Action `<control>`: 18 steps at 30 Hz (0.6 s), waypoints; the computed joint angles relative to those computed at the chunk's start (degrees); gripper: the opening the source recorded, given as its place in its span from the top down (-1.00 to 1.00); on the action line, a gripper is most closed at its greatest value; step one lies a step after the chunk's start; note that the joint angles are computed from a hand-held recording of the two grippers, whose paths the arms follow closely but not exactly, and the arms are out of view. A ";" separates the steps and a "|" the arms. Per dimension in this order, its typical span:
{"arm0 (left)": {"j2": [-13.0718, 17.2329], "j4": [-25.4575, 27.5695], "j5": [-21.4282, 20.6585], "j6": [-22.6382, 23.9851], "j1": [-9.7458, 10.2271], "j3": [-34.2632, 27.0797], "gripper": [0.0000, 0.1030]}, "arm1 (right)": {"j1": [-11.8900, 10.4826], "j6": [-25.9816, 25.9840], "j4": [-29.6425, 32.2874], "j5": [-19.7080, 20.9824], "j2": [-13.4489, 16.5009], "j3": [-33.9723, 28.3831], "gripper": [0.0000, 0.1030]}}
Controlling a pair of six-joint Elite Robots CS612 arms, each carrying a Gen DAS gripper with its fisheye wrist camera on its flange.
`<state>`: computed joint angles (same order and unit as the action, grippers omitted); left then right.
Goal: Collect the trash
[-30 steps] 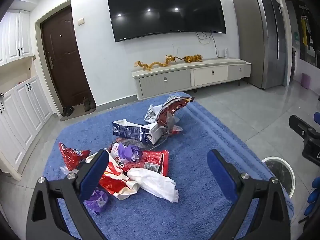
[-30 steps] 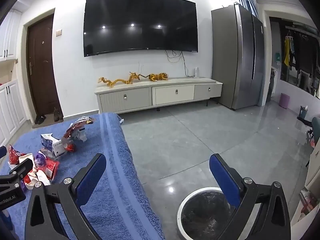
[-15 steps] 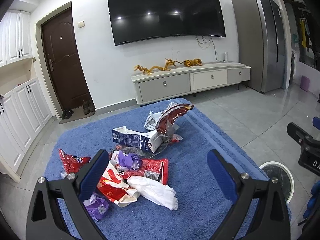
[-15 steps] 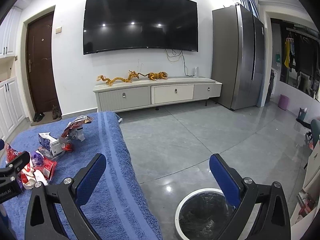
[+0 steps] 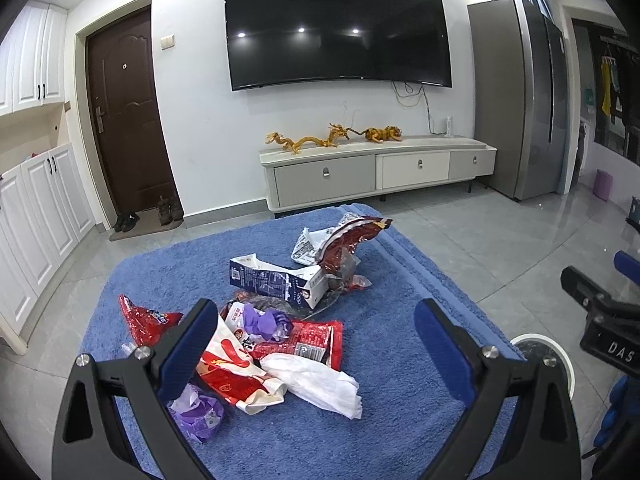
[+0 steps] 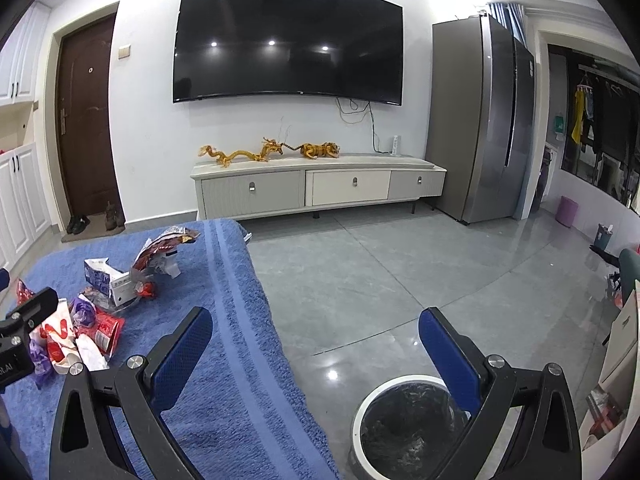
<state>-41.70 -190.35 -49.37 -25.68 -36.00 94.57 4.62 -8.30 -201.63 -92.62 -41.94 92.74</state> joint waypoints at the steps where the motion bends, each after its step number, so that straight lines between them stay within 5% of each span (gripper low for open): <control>1: -0.14 -0.33 -0.19 -0.19 0.10 0.28 -0.93 | -0.03 1.31 0.53 0.89 -0.10 0.13 -1.00; 18: -1.59 -5.02 -1.96 -3.62 1.72 4.32 -0.93 | 1.07 2.56 -1.37 4.11 -0.13 -0.11 -1.00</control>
<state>-43.29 -195.36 -51.34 -29.30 -34.29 98.89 5.68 -5.74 -203.00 -88.51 -42.07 92.64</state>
